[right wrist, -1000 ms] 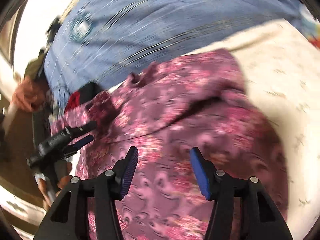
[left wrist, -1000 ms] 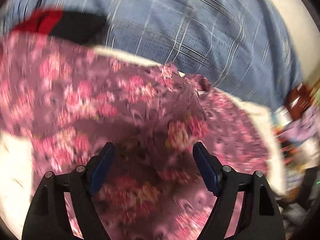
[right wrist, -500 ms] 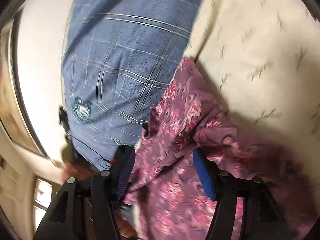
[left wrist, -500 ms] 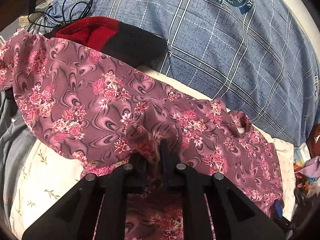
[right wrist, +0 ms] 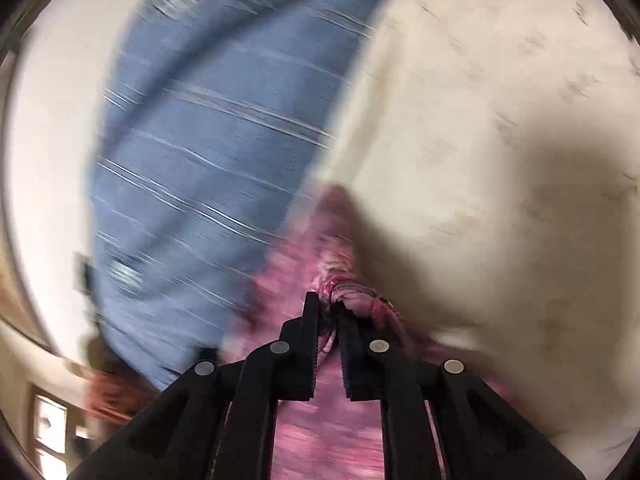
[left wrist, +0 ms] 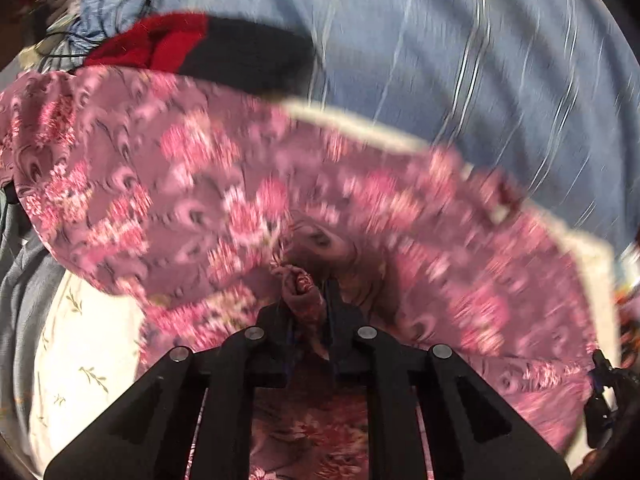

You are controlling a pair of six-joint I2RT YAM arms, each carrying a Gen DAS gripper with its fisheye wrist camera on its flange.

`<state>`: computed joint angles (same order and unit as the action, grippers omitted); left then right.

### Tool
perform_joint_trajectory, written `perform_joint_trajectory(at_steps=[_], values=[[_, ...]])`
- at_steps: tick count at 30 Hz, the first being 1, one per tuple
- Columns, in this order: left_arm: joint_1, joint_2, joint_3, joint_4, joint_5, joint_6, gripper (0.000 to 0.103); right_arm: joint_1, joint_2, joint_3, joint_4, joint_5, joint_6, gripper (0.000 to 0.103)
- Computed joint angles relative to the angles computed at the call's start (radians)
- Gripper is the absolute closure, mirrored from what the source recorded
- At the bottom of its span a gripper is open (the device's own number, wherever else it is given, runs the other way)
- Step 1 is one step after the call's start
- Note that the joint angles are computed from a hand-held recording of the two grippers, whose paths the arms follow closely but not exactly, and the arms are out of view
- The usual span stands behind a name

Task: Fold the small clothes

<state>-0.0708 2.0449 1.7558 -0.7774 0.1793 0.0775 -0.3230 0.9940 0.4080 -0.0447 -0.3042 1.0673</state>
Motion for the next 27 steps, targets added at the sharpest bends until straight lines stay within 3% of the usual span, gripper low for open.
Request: perform_joint_trajectory(at_steps=[1, 2, 5, 7, 9, 11, 14, 18, 19, 20, 21, 25, 27], values=[[0.001, 0.000, -0.005, -0.004, -0.009, 0.006, 0.089, -0.020, 0.000, -0.026, -0.003, -0.038, -0.005, 0.097], [0.010, -0.003, 0.002, -0.014, 0.009, 0.008, 0.089, -0.034, -0.041, -0.062, 0.019, -0.063, 0.005, 0.095], [0.084, -0.003, 0.069, -0.072, 0.141, -0.034, 0.082, -0.013, -0.200, -0.037, -0.178, 0.006, -0.030, 0.082], [0.141, -0.038, 0.051, -0.014, 0.201, -0.106, 0.075, 0.017, -0.302, -0.009, -0.271, 0.054, -0.053, 0.080], [0.178, -0.068, 0.022, 0.058, 0.234, -0.157, 0.062, 0.084, -0.325, 0.050, -0.294, 0.147, -0.112, 0.077], [0.187, -0.071, 0.018, 0.079, 0.281, -0.155, 0.056, 0.142, -0.283, 0.095, -0.252, 0.194, -0.180, 0.064], [0.138, -0.034, 0.049, 0.019, 0.302, -0.068, 0.054, 0.207, -0.093, 0.183, -0.175, 0.248, -0.292, 0.063], [0.045, 0.096, 0.151, -0.111, 0.136, 0.006, 0.054, 0.220, 0.194, 0.271, -0.143, 0.264, -0.340, 0.063], [0.036, 0.088, 0.122, -0.075, 0.110, 0.004, 0.054, 0.212, 0.264, 0.269, -0.132, 0.247, -0.337, 0.065], [0.029, 0.069, 0.099, -0.046, 0.093, 0.012, 0.051, 0.209, 0.282, 0.225, -0.055, 0.222, -0.363, 0.066], [0.022, 0.073, 0.112, -0.063, 0.082, 0.024, 0.048, 0.255, 0.251, 0.176, 0.011, 0.318, -0.408, 0.066], [0.034, 0.067, 0.111, -0.063, 0.116, 0.029, 0.042, 0.307, 0.260, 0.203, -0.025, 0.380, -0.438, 0.055], [0.049, 0.057, 0.119, -0.090, 0.149, 0.029, 0.042, 0.310, 0.258, 0.203, -0.026, 0.383, -0.441, 0.054]])
